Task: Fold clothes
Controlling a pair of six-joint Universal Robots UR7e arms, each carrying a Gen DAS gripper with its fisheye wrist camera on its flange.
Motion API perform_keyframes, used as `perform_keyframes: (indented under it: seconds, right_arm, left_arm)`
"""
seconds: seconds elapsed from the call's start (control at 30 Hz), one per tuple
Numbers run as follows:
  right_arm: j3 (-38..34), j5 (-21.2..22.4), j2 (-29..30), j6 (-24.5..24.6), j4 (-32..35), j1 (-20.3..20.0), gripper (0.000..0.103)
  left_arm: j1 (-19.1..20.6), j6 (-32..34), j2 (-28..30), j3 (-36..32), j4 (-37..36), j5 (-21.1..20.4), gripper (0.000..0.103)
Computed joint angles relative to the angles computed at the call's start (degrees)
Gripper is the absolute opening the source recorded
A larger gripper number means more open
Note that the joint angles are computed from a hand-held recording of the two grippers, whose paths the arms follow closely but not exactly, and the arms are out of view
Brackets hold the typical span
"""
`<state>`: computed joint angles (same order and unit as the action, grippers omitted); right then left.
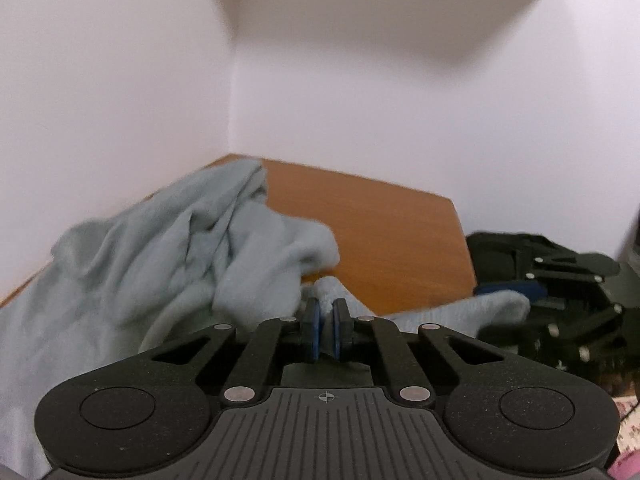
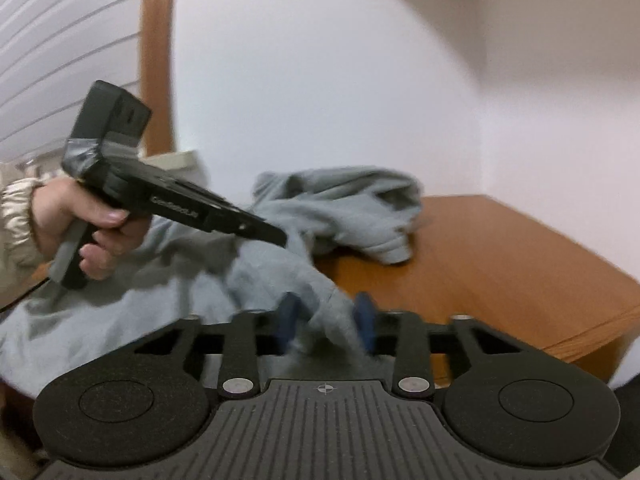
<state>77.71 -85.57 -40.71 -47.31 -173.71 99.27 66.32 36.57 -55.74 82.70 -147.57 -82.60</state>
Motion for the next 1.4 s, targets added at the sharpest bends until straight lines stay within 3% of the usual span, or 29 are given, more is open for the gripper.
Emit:
perform_keyframes:
  seconds: [0.2,0.33,0.53,0.7,0.8,0.83,0.87,0.9,0.97,1.1,1.17,1.27,1.4]
  right_arm:
    - [0.5,-0.2,-1.8,-7.4,11.0,0.6,0.026]
    - [-0.4,-1.3,-1.5,-5.8,11.6,0.9,0.027]
    - [-0.3,-2.1,-1.6,-5.0,12.5,1.3,0.039]
    - [-1.5,1.8,-1.6,1.3,11.8,0.7,0.046]
    - [-3.2,0.0,0.1,7.3,7.3,1.0,0.044]
    - [-3.9,-0.8,0.8,9.3,5.9,1.1,0.042]
    - [-4.6,-1.6,1.4,11.2,4.6,1.2,0.03]
    - [-5.4,-2.4,2.1,13.1,3.4,1.3,0.028]
    - [-6.0,-4.8,3.0,11.5,4.2,1.7,0.025]
    - [-3.3,-6.3,2.8,3.1,4.7,2.4,0.025]
    - [-1.8,-6.9,2.3,1.0,3.4,2.4,0.025]
    - [-0.3,-7.0,1.6,-0.2,2.8,2.2,0.027]
    - [-1.0,-7.7,1.5,1.1,3.4,2.1,0.041]
  left_arm:
    - [1.3,-0.7,-1.7,2.4,-0.7,-1.6,0.007]
    - [1.8,-0.1,-1.5,3.7,-3.3,-2.9,0.007]
    - [2.3,-1.2,-2.5,4.3,-2.8,-3.8,0.008]
    - [1.9,0.3,-3.2,5.4,-4.2,-2.7,0.008]
    - [1.9,0.6,-3.4,5.8,-4.7,-3.2,0.008]
    - [2.1,0.8,-3.7,5.9,-4.8,-4.0,0.008]
    - [2.4,1.1,-3.9,6.1,-4.9,-5.1,0.008]
    - [2.6,1.4,-4.1,6.2,-5.1,-6.2,0.008]
    - [3.0,1.9,-4.5,6.5,-5.7,-7.9,0.008]
    - [3.7,2.6,-4.8,6.7,-5.4,-11.5,0.009]
    - [3.8,3.5,-5.0,6.9,-4.5,-12.5,0.018]
    - [3.0,3.7,-5.1,7.0,-3.1,-9.4,0.027]
    - [2.6,2.5,-5.0,7.1,-3.4,-6.8,0.027]
